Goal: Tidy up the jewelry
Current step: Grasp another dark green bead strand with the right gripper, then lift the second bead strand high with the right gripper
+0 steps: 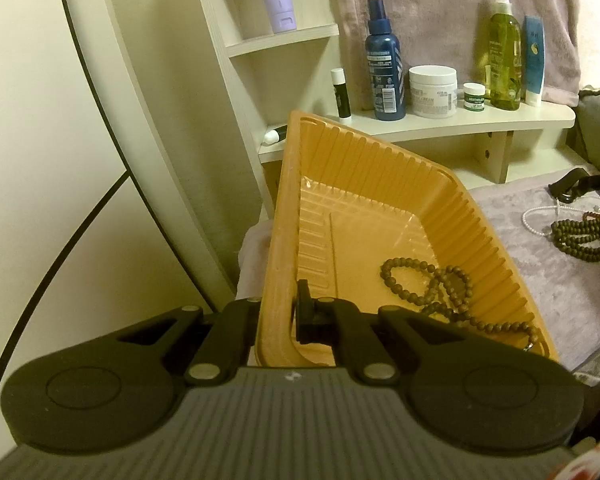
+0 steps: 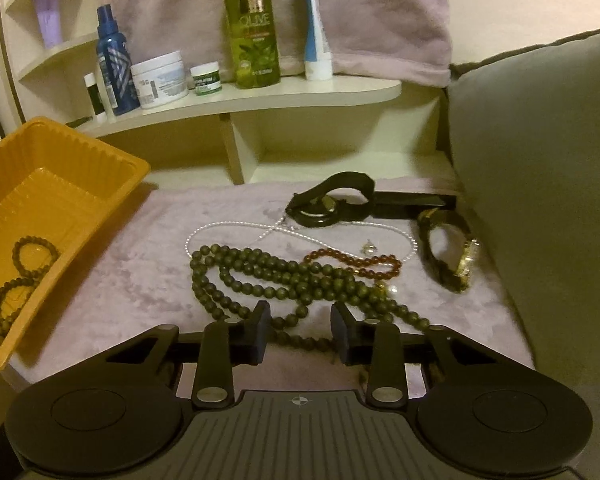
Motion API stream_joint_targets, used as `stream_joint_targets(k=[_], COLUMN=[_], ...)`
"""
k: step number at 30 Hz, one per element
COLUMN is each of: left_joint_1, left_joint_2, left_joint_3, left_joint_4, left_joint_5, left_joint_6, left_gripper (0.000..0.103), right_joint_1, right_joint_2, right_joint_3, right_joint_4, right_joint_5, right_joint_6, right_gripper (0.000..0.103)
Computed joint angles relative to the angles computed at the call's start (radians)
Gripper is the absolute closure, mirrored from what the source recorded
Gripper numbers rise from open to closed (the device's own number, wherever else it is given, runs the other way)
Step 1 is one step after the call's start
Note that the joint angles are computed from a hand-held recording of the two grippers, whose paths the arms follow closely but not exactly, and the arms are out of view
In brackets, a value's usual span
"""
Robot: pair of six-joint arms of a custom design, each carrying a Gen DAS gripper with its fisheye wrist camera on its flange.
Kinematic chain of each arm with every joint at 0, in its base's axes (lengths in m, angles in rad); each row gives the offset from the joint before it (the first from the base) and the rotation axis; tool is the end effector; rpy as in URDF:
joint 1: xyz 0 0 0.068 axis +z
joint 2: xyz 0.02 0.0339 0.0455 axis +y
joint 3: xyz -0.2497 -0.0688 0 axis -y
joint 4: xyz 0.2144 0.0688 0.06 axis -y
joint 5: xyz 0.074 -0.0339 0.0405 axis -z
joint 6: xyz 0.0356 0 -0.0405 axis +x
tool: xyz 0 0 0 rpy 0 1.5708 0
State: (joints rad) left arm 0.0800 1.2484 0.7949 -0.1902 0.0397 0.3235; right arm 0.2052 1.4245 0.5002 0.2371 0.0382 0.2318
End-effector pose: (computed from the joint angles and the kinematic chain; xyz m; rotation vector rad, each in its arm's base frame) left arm 0.2469 0.0184 0.2446 0.2914 2.2006 0.1792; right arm 0.2405 0.0487 0.1560 0.0506 2.2638 0.1899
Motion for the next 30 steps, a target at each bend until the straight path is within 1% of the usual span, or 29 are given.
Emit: stream_joint_targets(k=[5, 6, 7, 9, 13, 17, 22, 26, 30], left_joint_1=[-0.002, -0.002, -0.001, -0.002, -0.001, 0.001, 0.004, 0.001, 0.005], left_joint_2=[0.002, 0.002, 0.002, 0.003, 0.005, 0.005, 0.01, 0.01, 0.006], left_joint_3=[0.002, 0.002, 0.002, 0.002, 0.001, 0.0, 0.0, 0.0, 0.0], left_joint_4=[-0.001, -0.001, -0.002, 0.0, 0.002, 0.005, 0.016, 0.018, 0.018], left_joint_5=[-0.003, -0.003, -0.001, -0.002, -0.001, 0.002, 0.007, 0.007, 0.017], left_joint_6=[0.001, 0.001, 0.0, 0.0, 0.0, 0.001, 0.003, 0.001, 0.002], left_gripper=[0.1, 0.1, 0.1, 0.1, 0.099, 0.099, 0.099, 0.099, 0.099], right_joint_1=[-0.007, -0.008, -0.009, -0.011, 0.009, 0.029, 0.051, 0.08, 0.115], right_joint_2=[0.075, 0.085, 0.093, 0.095, 0.019, -0.11, -0.237, -0.279, -0.292], right_joint_3=[0.045, 0.057, 0.07, 0.078, 0.062, 0.083, 0.2, 0.313, 0.413], right_joint_4=[0.018, 0.009, -0.006, -0.019, -0.042, -0.116, -0.236, -0.307, -0.36], right_joint_5=[-0.006, -0.004, -0.004, -0.006, 0.015, 0.013, 0.001, 0.014, 0.034], right_joint_6=[0.012, 0.019, 0.023, 0.023, 0.012, -0.017, -0.096, -0.156, -0.2], right_gripper=[0.075, 0.079, 0.088, 0.096, 0.096, 0.096, 0.096, 0.096, 0.096])
